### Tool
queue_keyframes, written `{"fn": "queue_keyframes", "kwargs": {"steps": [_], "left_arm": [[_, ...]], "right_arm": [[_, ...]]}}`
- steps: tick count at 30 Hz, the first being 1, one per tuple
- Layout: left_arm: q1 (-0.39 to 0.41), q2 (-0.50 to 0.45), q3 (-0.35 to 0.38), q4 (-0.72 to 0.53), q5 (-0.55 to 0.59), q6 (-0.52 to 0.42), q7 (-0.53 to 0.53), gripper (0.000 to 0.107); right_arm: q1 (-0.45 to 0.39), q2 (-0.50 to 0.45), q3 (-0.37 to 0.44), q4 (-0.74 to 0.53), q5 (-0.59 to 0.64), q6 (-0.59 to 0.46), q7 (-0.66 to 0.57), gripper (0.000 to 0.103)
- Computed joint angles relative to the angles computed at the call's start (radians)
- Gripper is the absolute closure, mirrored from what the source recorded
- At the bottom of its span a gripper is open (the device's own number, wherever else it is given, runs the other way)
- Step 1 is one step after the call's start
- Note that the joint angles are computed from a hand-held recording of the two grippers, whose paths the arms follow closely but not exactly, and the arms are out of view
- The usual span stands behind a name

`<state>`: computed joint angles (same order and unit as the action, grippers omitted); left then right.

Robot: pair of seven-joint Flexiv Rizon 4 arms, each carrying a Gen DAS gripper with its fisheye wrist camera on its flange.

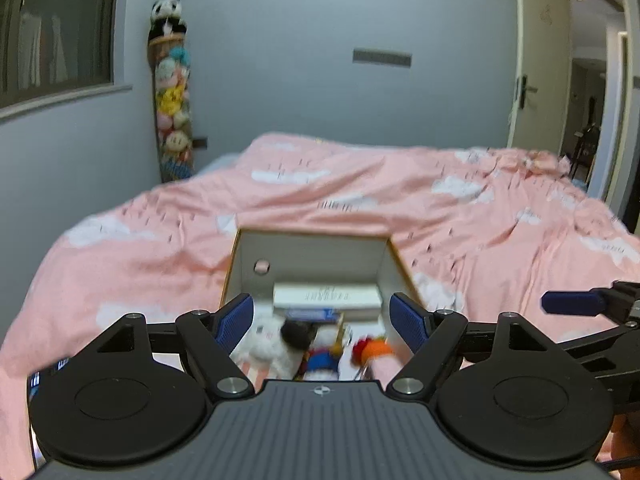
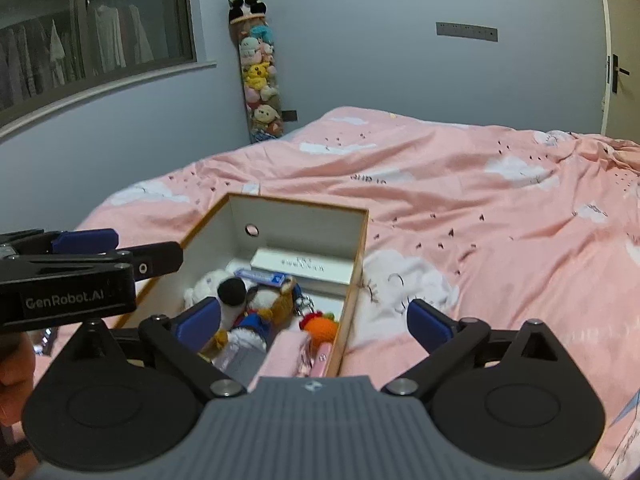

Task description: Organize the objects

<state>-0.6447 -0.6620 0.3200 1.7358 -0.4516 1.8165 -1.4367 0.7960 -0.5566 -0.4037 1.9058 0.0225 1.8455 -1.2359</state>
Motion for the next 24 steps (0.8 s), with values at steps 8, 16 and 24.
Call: {"fn": "queue_keyframes", "kwargs": {"steps": [8,16,24], "left_arm": [[-0.129,-0.029,0.19,0.004,0.001,-0.207,-0.09,0.016],[-0.087,-0.015,0.153,-0.006,0.09,-0.313,-0.147,0.016],[-0.051,-0.003,0.13,-0.023,0.181,-0.353,-0.22,0.016]], "right_arm": [[0.031,-0.032,-0.034,-0.001,-0.059,-0.125,0.063,0.002],[-0.087,-0.04,0.079,-0.022,-0.148,-0.17,0.16,0.002],[-0.125,-0.039,0.108,-0.019,-0.243,-0.179,0.234,0.002]]}}
